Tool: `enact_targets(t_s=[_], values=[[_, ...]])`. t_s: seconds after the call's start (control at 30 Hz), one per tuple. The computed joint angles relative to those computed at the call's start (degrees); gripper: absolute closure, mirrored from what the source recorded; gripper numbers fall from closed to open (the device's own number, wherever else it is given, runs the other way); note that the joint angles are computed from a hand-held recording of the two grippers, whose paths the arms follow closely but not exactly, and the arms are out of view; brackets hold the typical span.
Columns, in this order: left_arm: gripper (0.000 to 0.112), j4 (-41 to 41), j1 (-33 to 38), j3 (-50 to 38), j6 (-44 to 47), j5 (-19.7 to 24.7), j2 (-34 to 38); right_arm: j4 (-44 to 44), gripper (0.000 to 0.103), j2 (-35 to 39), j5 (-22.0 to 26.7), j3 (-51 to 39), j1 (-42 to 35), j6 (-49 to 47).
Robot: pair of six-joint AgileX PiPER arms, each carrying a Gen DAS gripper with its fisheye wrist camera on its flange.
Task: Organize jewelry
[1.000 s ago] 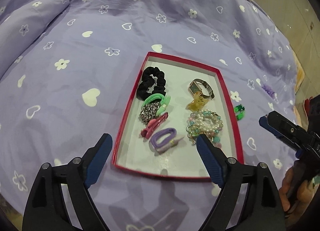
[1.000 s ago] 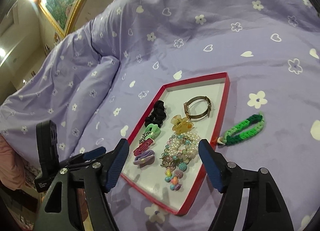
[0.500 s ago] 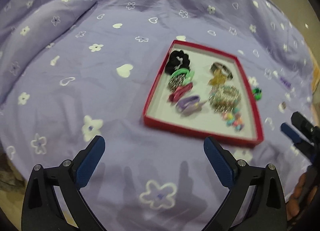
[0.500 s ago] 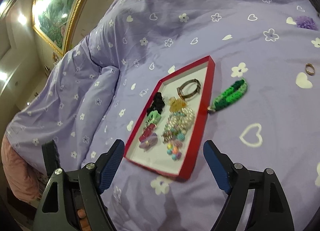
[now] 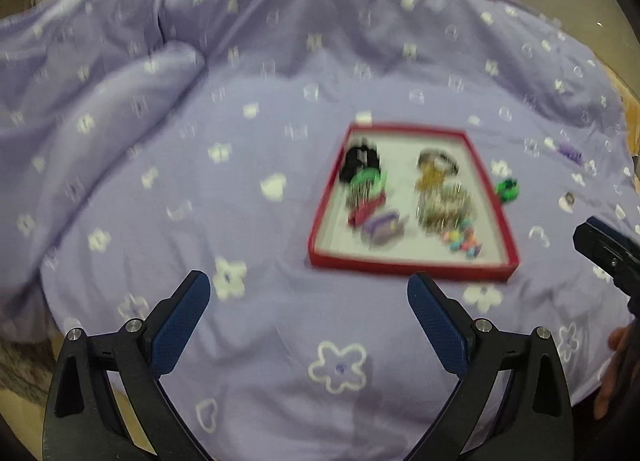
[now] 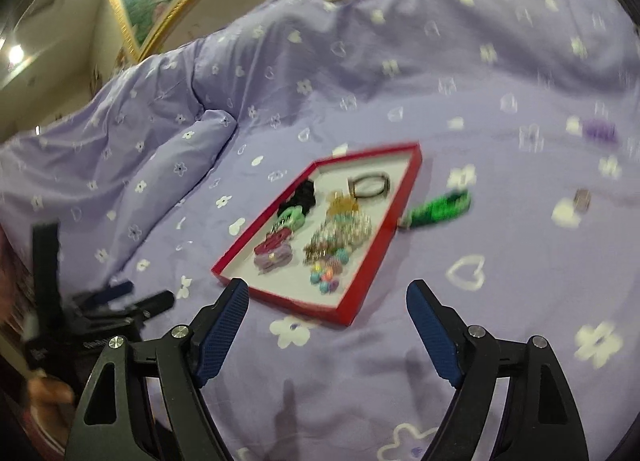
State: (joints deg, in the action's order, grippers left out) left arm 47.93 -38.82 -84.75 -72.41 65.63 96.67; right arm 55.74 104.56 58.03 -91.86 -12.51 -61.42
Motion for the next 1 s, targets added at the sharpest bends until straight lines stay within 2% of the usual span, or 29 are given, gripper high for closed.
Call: enact_targets(t_s=[0.1,0.17,0.33,0.47,0.6,0.83,1.0], values=[[0.009,3.9,-1.2,-2.5,0.3,1.7,0.0,1.9,0.016,-3.6,-2.9,1.0,0.7,-4.6],[0.009,6.0,-1.5,-2.8,-1.3,1.8,0.1,5.2,0.000,-4.9,-3.1,1.6,0.5,-8.7],[0.009,5.5,-0.2,-1.1,-4.2,-0.7,1.3,3.8,0.000,-4.0,-4.1,2.5,1.7,-7.8],[0.009,5.6,-0.5,1.6,-7.0,-2.3,2.1,2.5,0.000,-4.2,-8.7,6.9,3.0,-8.9],[0.009,5.1,-0.1,5.5,-10.7,-6.0,1.1,2.6,0.000,-4.0,-10.3,9.2,3.6,-9.9],[0.009,4.5,0.3,8.8,-12.7,-9.4,-0.2,0.6,0.000,-3.0,-10.5,10.4,4.2,-7.7],[0.009,4.3,-0.2,8.8,-12.5,-9.0,0.5,-1.1,0.000,-2.1,-9.9,10.1,4.6,-5.9]])
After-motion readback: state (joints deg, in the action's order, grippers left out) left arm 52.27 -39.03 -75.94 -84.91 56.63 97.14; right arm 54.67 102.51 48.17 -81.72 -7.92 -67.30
